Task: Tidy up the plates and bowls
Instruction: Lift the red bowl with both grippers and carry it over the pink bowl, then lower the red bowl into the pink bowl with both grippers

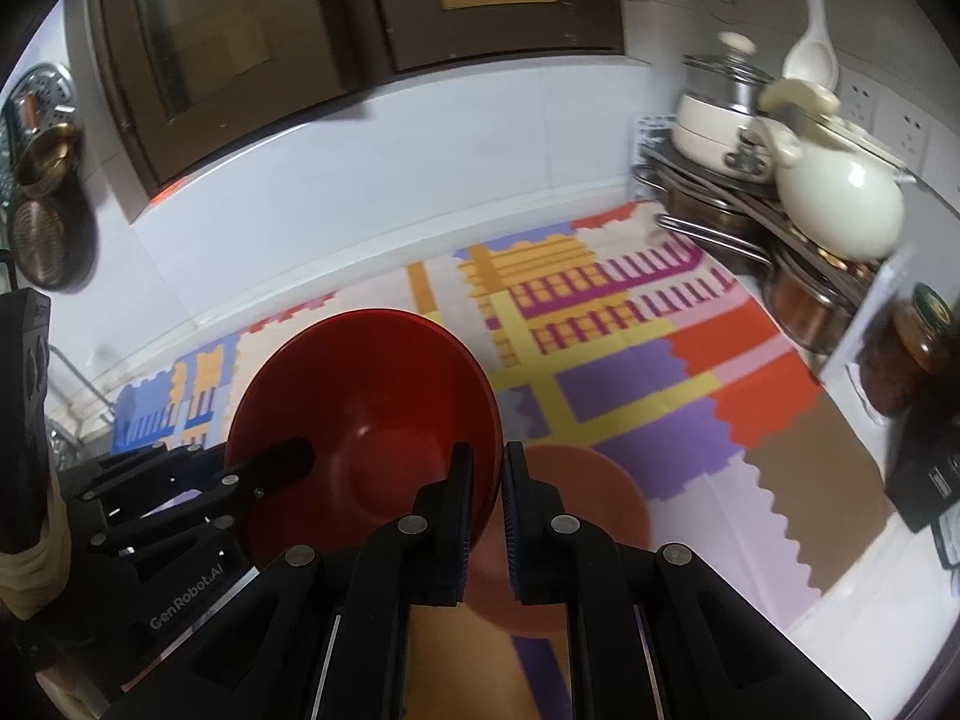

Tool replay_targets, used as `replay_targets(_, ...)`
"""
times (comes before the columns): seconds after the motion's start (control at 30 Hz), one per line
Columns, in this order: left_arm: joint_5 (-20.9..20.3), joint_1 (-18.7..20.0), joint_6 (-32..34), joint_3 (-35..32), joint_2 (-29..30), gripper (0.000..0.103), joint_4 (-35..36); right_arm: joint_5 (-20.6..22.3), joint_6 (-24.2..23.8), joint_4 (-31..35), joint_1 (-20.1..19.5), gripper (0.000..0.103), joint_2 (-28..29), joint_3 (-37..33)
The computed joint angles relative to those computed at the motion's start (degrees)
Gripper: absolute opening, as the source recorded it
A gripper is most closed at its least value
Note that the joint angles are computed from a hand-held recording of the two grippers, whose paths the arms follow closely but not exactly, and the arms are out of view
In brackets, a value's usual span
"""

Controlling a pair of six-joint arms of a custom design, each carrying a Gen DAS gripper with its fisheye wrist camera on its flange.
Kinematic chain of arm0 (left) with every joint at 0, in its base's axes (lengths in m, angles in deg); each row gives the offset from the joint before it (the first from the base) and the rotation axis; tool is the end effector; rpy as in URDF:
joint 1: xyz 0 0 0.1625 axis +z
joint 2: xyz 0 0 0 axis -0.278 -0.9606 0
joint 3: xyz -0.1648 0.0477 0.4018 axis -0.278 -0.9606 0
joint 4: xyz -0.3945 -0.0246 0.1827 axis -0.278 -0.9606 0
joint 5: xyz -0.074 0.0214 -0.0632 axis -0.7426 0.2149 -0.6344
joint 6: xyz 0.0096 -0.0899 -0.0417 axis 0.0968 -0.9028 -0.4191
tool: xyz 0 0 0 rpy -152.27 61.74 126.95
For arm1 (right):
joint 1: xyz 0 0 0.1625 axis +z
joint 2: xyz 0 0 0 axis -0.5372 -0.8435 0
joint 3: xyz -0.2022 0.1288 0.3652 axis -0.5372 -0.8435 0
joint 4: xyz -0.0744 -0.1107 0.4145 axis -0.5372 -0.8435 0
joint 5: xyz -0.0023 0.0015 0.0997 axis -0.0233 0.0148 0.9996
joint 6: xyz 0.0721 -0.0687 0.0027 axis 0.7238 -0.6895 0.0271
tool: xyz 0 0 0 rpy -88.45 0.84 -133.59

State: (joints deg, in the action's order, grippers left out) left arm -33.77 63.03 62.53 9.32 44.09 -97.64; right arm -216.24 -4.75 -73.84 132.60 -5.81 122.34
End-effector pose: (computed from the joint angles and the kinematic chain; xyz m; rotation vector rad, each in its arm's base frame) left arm -0.4740 -0.7594 0.0593 1.0879 2.5463 -0.3018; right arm 0.1800 -0.6676 0.3863 -0.1284 -2.2178 0.9692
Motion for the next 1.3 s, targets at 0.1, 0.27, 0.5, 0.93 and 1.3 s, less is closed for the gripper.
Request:
replay_targets(0.1, -0.3, -0.4, 0.3, -0.5, 1.0, 0.018, 1.2, -0.2, 0.0, -0.7, -0.7, 0.011, -1.3, 1.4)
replay_targets(0.27, -0.7, -0.8, 0.1, -2.2, 3.0, 0.018, 4.3, -0.6, 1.9, 0.2, -2.0, 0.011, -3.7, 3.6)
replay_targets(0.5, 0.4, -1.3, -0.1, -3.9, 5.3, 0.018, 7.4, 0.1, 4.5, 2.9, -4.2, 0.011, -5.8, 5.5)
replay_targets(0.93, 4.8, -1.4, 0.0, -5.5, 8.4, 0.018, 8.9, 3.9, 6.1, 6.0, -7.9, 0.011, -6.7, 6.6)
replay_targets(1.3, 6.8, -1.7, 2.4, -3.9, 8.4, 0.032, 5.4, 3.9, 5.3, 6.9, -8.8, 0.012, -6.1, 6.6)
